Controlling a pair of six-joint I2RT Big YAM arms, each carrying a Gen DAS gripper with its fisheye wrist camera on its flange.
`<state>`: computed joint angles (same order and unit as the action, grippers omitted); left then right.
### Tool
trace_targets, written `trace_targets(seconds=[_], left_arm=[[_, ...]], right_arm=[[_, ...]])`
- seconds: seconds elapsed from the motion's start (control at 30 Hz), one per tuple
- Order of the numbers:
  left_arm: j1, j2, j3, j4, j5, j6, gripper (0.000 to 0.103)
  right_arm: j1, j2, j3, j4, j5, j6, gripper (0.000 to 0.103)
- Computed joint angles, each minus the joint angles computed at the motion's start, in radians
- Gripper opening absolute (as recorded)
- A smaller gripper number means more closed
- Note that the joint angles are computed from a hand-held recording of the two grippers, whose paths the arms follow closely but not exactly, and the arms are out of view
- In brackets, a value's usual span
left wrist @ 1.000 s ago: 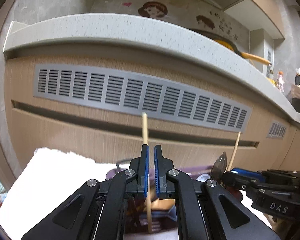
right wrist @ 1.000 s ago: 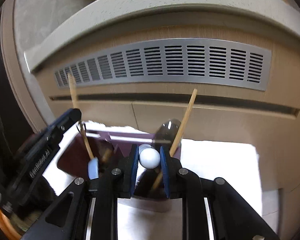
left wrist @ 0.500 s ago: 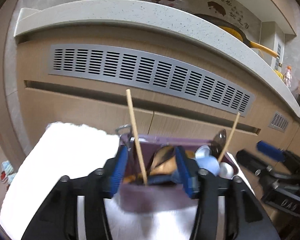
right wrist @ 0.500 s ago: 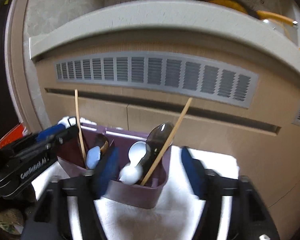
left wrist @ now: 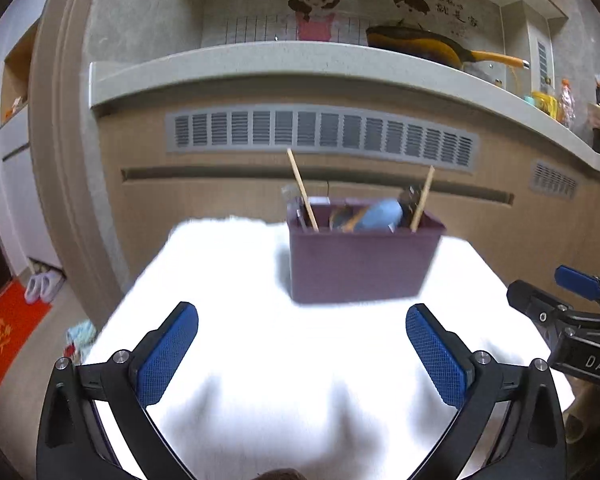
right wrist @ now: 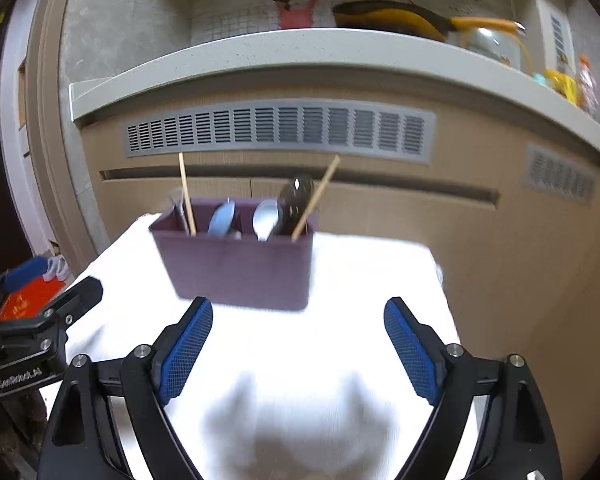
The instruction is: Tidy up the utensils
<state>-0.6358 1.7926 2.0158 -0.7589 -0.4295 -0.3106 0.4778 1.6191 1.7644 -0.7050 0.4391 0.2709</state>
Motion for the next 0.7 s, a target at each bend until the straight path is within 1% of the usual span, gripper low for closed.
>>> trace_targets(seconds=[0.1, 0.17, 0.23, 0.3, 0.4, 0.43, 0.5, 0.6, 0.7], left_arm=[[-0.037, -0.072, -0.108, 0.043, -0.061, -0.026, 0.103], [-0.061, -0.109, -0.157, 0.069, -0.101, -0.029, 0.103], [-0.085, -0.131, -0.185, 0.089, -0.141, -0.010, 0.103], [-0.101, -0.147, -0.198, 0.096, -0.153, 0.006, 0.103], [-0.106, -0.147, -0.185, 0.068, -0.141, -0.003, 0.103], [-0.106, -0.141, -0.173, 0.053, -0.143, -0.008, 0.103], [-0.107, -0.133, -0.155, 0.022, -0.156, -0.024, 0.103], [-0.104, -0.134, -0.153, 0.008, -0.151, -0.039, 0.103], [-0.103, -0.133, -0.149, 0.002, -0.146, -0.037, 0.103]], right_arm=[[0.029, -0.070, -0.092, 0.018, 0.050, 0.052, 0.095], [0.050, -0.110, -0.142, 0.028, 0.085, 0.079, 0.096], [0.069, -0.139, -0.174, 0.030, 0.112, 0.088, 0.097], [0.089, -0.160, -0.194, 0.031, 0.136, 0.075, 0.097], [0.109, -0.173, -0.207, 0.047, 0.193, 0.041, 0.097], [0.111, -0.177, -0.212, 0.050, 0.199, 0.037, 0.097], [0.113, -0.183, -0.217, 0.048, 0.199, 0.041, 0.097], [0.114, -0.190, -0.227, 0.038, 0.195, 0.047, 0.097], [0.110, -0.193, -0.233, 0.030, 0.187, 0.055, 0.097]])
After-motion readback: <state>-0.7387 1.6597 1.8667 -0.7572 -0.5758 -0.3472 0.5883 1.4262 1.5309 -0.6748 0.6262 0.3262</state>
